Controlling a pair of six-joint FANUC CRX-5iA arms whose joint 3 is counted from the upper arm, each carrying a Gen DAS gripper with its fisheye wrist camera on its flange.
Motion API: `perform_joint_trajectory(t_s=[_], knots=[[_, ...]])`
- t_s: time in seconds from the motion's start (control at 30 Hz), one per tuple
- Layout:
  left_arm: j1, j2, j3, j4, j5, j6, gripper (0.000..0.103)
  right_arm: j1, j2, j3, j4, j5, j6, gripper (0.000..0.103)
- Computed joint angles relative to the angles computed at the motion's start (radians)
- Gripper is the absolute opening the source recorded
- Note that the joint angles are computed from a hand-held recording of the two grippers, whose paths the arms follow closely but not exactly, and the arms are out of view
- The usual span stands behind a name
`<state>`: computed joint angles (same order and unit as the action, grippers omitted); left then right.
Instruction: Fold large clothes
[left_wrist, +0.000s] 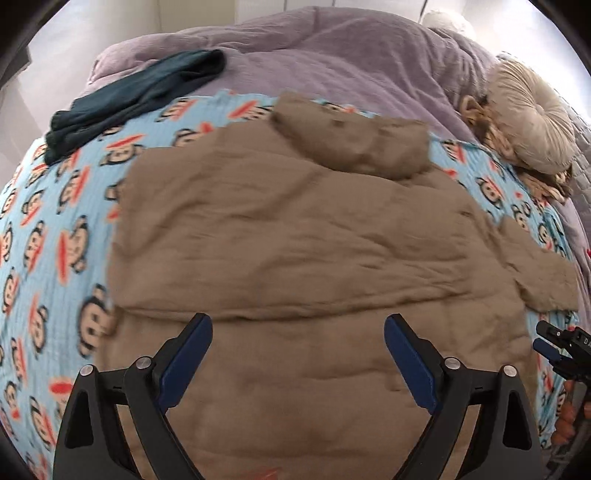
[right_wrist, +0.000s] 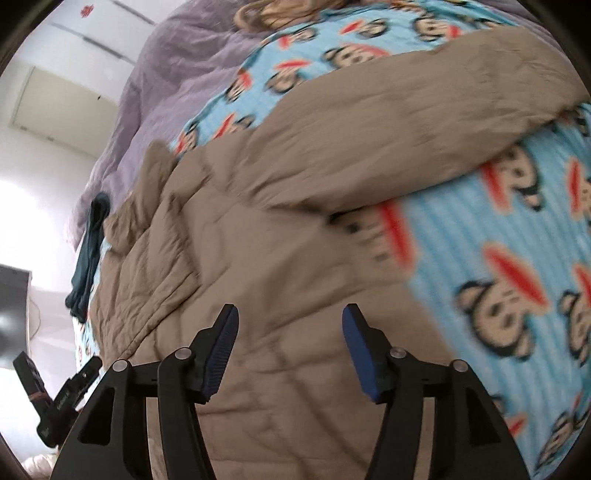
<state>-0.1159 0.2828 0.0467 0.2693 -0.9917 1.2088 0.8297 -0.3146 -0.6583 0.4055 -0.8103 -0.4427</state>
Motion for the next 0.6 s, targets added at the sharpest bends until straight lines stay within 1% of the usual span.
perform_joint_trajectory(t_s=[0.07,0.13,0.2,0.23,0.27,0.33,0.37,0.4,0.43,0.5,0.6], knots=[[-0.021,-0.006,-0.006,0.002,0.005,0.015,0.103,0.003,-0.047,-0.031,0.005,-0.03,-0.021,0.066],[-0.047,-0.006,-0.001,-0.009,0.001,0.036,0.103,0.001,-0.098,-0.068,0.008,-0.053,-0.044,0.071],[-0.072,-0.001,0.011,-0.032,-0.002,0.062,0.103,-0.008,-0.14,-0.099,0.008,-0.07,-0.056,0.073],[-0.086,0.006,0.024,-0.048,-0.009,0.077,0.103,-0.014,-0.159,-0.115,0.007,-0.077,-0.063,0.079],[-0.097,0.01,0.032,-0.064,-0.012,0.092,0.103,-0.019,-0.175,-0.13,0.01,-0.081,-0.072,0.083],[-0.124,0.024,0.057,-0.105,-0.021,0.123,0.103,-0.038,-0.218,-0.173,0.028,-0.079,-0.111,0.085],[-0.135,0.03,0.068,-0.122,-0.023,0.135,0.103,-0.053,-0.241,-0.196,0.034,-0.073,-0.13,0.088],[-0.153,0.039,0.088,-0.158,-0.03,0.161,0.103,-0.075,-0.268,-0.226,0.045,-0.062,-0.157,0.099],[-0.163,0.044,0.097,-0.179,-0.032,0.177,0.103,-0.094,-0.29,-0.25,0.057,-0.052,-0.179,0.103],[-0.178,0.053,0.109,-0.196,-0.031,0.196,0.103,-0.131,-0.327,-0.296,0.087,-0.038,-0.229,0.103],[-0.185,0.075,0.126,-0.184,-0.045,0.215,0.103,-0.225,-0.354,-0.334,0.084,0.008,-0.227,0.103]])
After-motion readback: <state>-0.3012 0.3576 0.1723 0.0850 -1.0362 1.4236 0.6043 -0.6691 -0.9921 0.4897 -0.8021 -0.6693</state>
